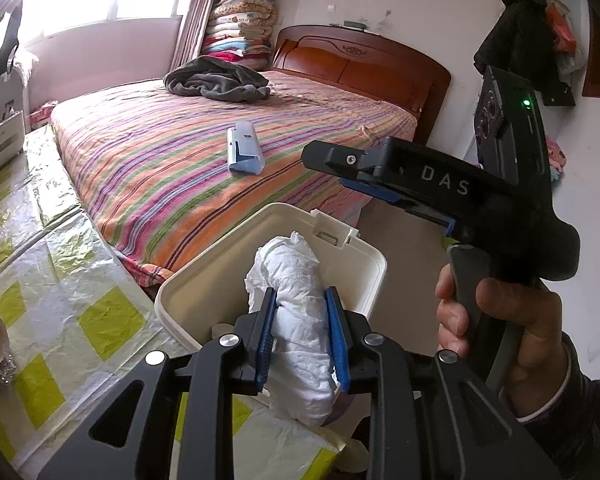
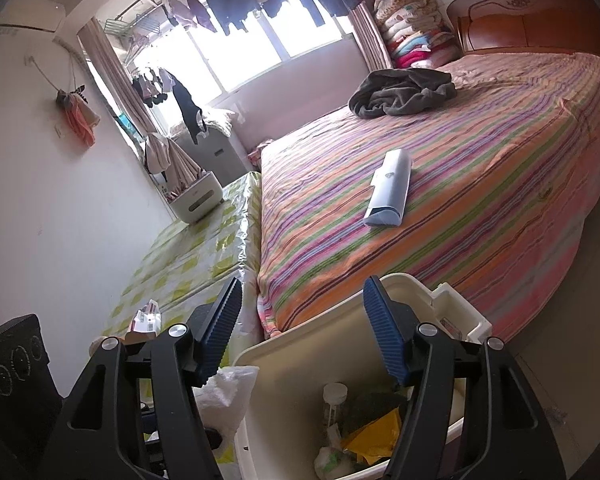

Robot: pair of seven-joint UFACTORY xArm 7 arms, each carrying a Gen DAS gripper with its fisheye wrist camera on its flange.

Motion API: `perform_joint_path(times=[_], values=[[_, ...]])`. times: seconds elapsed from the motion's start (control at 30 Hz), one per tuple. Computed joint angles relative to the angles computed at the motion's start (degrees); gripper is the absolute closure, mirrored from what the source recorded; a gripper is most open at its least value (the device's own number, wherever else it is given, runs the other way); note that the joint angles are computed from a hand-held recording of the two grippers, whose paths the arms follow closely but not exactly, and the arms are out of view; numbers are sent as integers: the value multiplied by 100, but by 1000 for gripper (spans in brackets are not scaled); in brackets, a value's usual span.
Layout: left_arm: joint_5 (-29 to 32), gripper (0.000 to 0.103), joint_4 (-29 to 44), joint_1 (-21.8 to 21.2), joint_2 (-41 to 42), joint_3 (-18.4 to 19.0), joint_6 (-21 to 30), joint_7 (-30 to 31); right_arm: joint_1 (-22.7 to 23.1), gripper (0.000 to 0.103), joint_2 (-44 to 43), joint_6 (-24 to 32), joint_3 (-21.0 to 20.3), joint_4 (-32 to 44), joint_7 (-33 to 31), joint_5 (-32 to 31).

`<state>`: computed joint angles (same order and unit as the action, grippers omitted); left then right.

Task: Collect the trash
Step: 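Open the left tool to drop the white tissue into the bin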

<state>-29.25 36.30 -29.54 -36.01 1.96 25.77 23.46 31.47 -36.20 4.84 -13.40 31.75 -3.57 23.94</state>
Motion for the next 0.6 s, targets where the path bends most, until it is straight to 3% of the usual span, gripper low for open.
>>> perform_joint_path(times=[0.27, 0.37, 0.5, 0.6], values=[[95, 77, 38, 26, 128, -94, -57, -69, 5, 40, -24, 5, -38, -14, 1, -1], [103, 69, 9, 39, 113, -100, -128, -135, 34, 40, -47, 7, -59, -18, -1, 19], [180, 39, -27, 121, 38, -151, -199, -299, 71, 40, -57, 10, -50, -9, -3, 26], [311, 28, -91, 213, -65, -210, -398, -490, 123, 40, -46, 6, -62, 6, -22, 38]])
